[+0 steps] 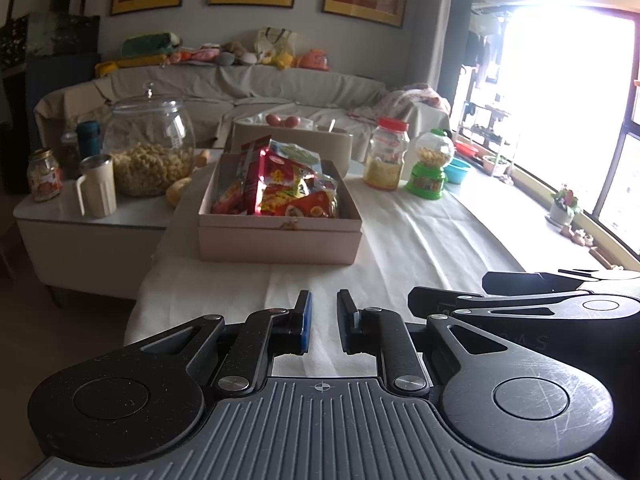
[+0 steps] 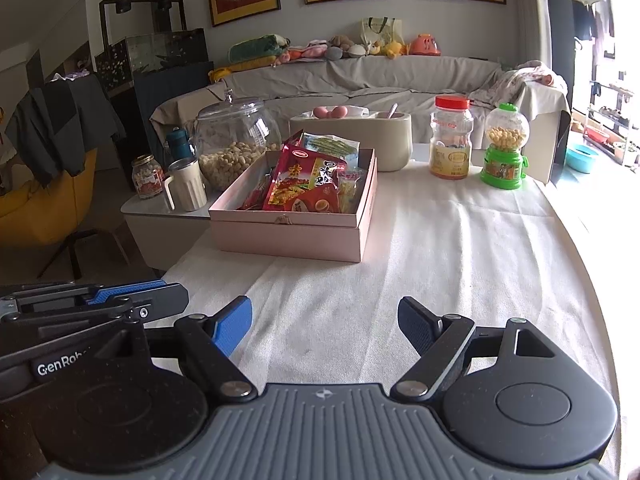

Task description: Organize snacks

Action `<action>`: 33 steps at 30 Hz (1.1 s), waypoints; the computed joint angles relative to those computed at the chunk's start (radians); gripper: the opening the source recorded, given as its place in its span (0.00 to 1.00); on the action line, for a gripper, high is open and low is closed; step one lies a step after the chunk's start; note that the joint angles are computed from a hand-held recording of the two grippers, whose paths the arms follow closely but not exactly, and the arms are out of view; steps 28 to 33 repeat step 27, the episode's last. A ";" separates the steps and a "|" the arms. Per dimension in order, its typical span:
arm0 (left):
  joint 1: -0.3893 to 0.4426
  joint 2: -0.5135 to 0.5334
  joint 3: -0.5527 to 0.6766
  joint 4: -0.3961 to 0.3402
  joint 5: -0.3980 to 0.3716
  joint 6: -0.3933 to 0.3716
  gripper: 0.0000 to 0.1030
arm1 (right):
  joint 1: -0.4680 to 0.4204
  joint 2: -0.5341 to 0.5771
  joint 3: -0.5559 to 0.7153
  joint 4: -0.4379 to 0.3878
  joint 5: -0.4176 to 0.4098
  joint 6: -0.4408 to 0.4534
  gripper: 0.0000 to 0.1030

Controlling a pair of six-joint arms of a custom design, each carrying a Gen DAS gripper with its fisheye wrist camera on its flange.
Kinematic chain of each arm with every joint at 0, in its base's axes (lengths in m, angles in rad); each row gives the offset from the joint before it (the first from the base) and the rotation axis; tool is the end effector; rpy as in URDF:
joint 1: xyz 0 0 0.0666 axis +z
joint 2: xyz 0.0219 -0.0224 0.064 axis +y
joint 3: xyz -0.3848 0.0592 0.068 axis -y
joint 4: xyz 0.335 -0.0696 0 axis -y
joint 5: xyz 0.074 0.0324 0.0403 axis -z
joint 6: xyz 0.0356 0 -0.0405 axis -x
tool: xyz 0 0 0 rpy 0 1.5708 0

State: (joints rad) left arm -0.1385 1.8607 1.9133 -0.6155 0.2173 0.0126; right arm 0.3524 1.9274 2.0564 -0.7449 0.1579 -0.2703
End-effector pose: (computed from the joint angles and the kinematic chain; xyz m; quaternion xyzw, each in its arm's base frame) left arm 0.6164 -0.0941 0.4393 0.1070 0.8655 -0.1309 0.4715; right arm 0.6038 0.2157 0.4473 -0.0001 0.8861 0.0737 0.4575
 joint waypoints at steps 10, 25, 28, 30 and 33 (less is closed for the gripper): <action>-0.001 0.002 0.004 -0.005 0.007 0.004 0.17 | 0.001 -0.001 -0.005 0.001 -0.001 -0.002 0.79; 0.004 0.027 0.022 -0.004 0.007 0.012 0.17 | -0.006 0.012 -0.006 0.003 -0.006 0.003 0.84; 0.007 0.046 0.044 -0.024 -0.011 0.031 0.17 | -0.009 0.031 -0.012 0.034 0.003 0.046 0.87; 0.007 0.046 0.044 -0.024 -0.011 0.031 0.17 | -0.009 0.031 -0.012 0.034 0.003 0.046 0.87; 0.007 0.046 0.044 -0.024 -0.011 0.031 0.17 | -0.009 0.031 -0.012 0.034 0.003 0.046 0.87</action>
